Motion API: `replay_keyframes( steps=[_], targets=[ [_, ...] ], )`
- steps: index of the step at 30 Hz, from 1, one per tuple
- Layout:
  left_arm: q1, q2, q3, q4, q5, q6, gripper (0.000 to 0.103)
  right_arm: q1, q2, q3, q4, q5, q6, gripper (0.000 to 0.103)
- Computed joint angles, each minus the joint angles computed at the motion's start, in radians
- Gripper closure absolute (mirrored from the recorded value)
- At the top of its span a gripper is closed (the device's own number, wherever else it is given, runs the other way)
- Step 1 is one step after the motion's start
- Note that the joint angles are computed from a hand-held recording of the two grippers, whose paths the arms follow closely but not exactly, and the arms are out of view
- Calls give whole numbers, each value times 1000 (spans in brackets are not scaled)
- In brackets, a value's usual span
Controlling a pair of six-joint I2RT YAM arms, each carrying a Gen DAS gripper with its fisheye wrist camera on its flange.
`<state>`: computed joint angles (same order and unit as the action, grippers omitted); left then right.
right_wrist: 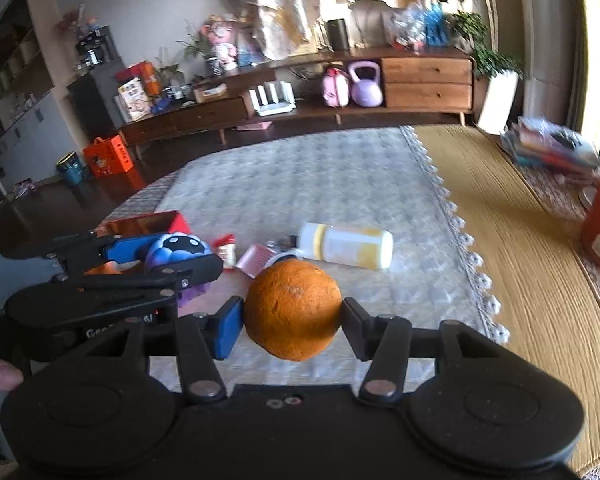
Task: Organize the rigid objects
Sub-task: 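Carry the octopus toy over the red box with the left tool while the right tool carries the orange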
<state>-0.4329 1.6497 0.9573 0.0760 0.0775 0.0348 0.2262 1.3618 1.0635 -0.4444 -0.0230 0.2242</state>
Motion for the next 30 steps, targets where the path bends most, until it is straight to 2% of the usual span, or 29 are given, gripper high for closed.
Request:
replay_keyframes(
  steps=[7,16,22,30],
  targets=[
    [86,-119,-67,-30,45,15,49,141,39,73,-19,61,20,50],
    [280,-210,-113,-68,139,54,49,279,184,226,-29,105,10,50],
    [432,-197,-111,-77,201,104,49,338,306,338,-33,114,1,50],
    [557,-88,-80,-65,232,149,49,363,487,517,-60,133,-41,50]
  ],
)
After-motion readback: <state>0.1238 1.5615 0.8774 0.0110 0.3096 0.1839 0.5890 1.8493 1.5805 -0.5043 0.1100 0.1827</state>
